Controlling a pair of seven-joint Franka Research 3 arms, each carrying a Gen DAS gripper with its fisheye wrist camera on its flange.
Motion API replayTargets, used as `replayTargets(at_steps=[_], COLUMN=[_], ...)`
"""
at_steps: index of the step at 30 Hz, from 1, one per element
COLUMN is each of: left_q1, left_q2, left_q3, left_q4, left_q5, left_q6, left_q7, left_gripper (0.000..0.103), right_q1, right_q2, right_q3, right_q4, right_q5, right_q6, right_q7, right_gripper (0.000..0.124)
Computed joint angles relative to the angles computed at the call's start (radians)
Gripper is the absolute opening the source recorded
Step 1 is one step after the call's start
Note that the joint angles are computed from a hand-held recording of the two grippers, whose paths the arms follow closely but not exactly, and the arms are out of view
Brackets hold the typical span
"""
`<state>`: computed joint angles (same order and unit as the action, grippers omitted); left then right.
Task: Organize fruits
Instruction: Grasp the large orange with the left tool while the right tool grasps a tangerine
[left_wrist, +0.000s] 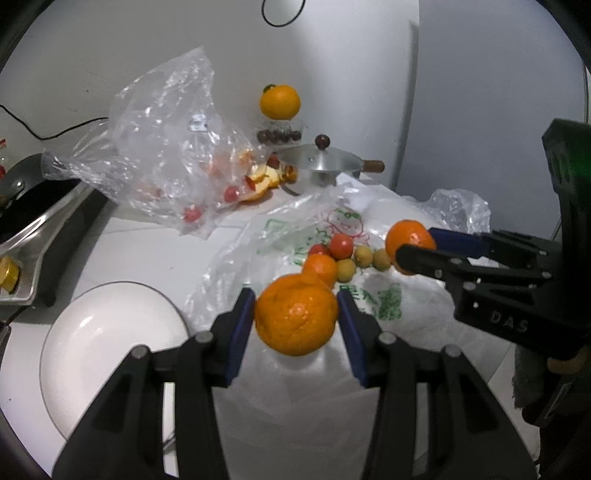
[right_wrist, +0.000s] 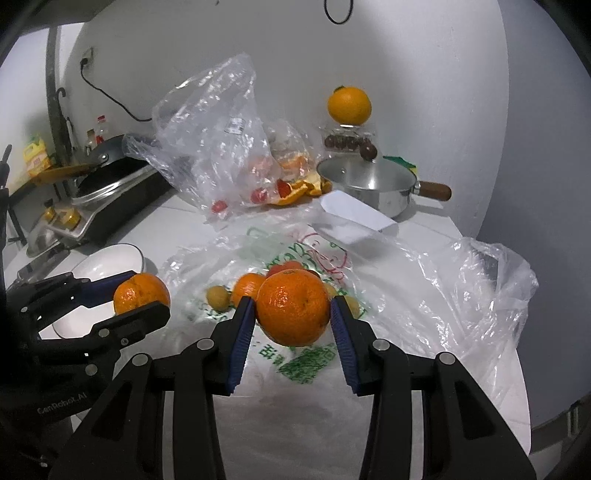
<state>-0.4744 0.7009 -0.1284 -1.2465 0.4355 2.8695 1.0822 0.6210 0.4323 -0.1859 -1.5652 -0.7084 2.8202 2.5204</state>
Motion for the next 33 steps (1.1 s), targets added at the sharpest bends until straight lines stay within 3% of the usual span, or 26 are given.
replayTargets(at_steps=[13, 25, 33], left_q1=[0.032, 0.04, 0.088], left_q2=[-0.145, -0.241, -0.271], left_q3=[0.067, 0.182, 0.182], left_q4=[-0.223, -0.38, -0.431], left_q5=[0.071, 0.207, 0.288], left_q6=[0.12, 0.179, 0.169], left_q7=[-0.092, -0.28, -0.347], left_gripper=[0.046, 0.047, 0.047], right_q1=[0.053, 0.087, 0.094], right_q2=[0.057, 0.208, 0.379], right_q3=[0.004, 0.026, 0.043], right_q4=[0.11, 0.332, 0.587], right_q5=[-0.035, 0.108, 0.258], right_q6=[-0.037, -0.092, -0.144], right_q7=[0.036, -0.137, -0.278], right_gripper=[0.044, 0.044, 0.044])
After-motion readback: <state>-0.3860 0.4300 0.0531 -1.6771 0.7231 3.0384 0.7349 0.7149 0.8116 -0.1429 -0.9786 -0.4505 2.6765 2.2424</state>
